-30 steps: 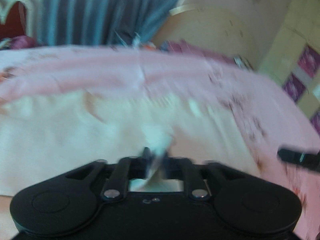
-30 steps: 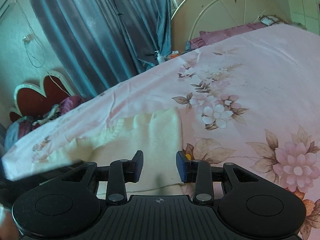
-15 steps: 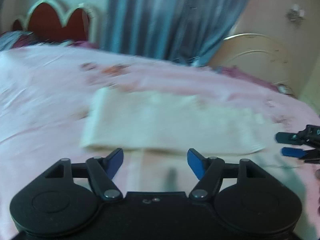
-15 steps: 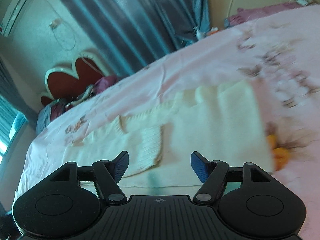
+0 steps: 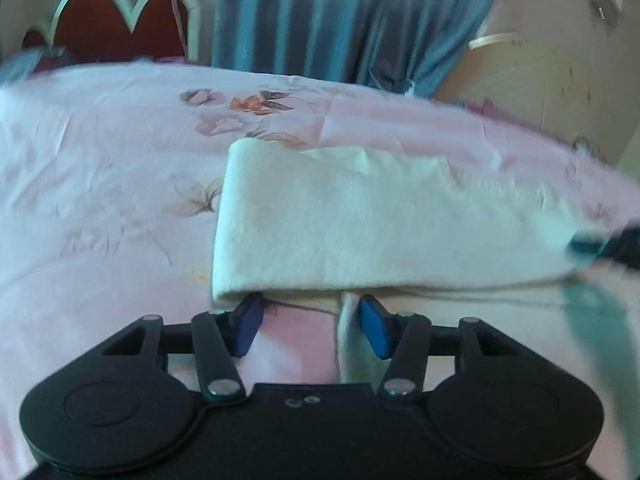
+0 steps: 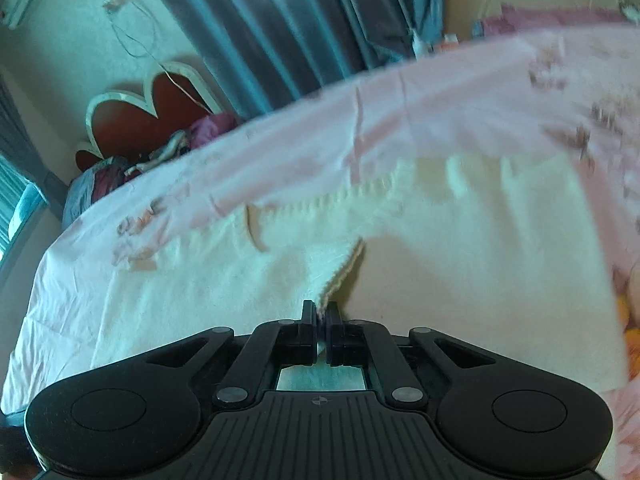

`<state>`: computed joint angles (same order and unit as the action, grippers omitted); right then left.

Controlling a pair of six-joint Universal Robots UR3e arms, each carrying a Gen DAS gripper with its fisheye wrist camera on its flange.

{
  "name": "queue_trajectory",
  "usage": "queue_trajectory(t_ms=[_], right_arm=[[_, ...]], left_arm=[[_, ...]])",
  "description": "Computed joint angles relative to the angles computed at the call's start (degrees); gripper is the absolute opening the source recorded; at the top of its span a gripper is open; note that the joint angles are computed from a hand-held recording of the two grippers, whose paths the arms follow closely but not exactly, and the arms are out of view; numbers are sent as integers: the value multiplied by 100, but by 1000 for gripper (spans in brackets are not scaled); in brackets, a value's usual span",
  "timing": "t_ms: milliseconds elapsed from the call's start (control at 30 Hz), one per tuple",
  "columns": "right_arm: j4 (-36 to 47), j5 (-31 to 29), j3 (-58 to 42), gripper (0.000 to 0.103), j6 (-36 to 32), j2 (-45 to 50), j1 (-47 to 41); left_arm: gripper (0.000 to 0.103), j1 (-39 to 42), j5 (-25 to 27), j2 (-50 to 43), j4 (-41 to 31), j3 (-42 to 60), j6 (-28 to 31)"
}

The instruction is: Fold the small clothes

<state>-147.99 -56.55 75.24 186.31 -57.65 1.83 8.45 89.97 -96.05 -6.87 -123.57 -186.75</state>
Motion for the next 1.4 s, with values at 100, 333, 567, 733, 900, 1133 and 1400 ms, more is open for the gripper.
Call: queue_trajectory(t_ms=[100,333,567,733,900,1133,1400], right_arm=[[-633,-149,578,3,127,-431,-268],[-716,-229,1377,3,-102,-927,-929],[-750,-240,1892,3,-307,-1290,-1123],[-700,-208,2132,3,-375,-1487,-1212],[-701,-311,2236,3,-425,-1468,-1213],[-609,-542,2210,3,-458,-1318,-1111],[-1281,-902,2703,21,-574,-1854,-1118]], left_arm=[[52,33,-31,-69,90,-14,-15],[45,156,-225,-24,182,-98,119],[33,148,-320,30,163,-119,207],[31,159,-360,30,129,-105,253],[31,190,-400,27,84,-77,291],[31,209,-421,4,-3,-10,421],[47,497,-492,915,271,-577,346]])
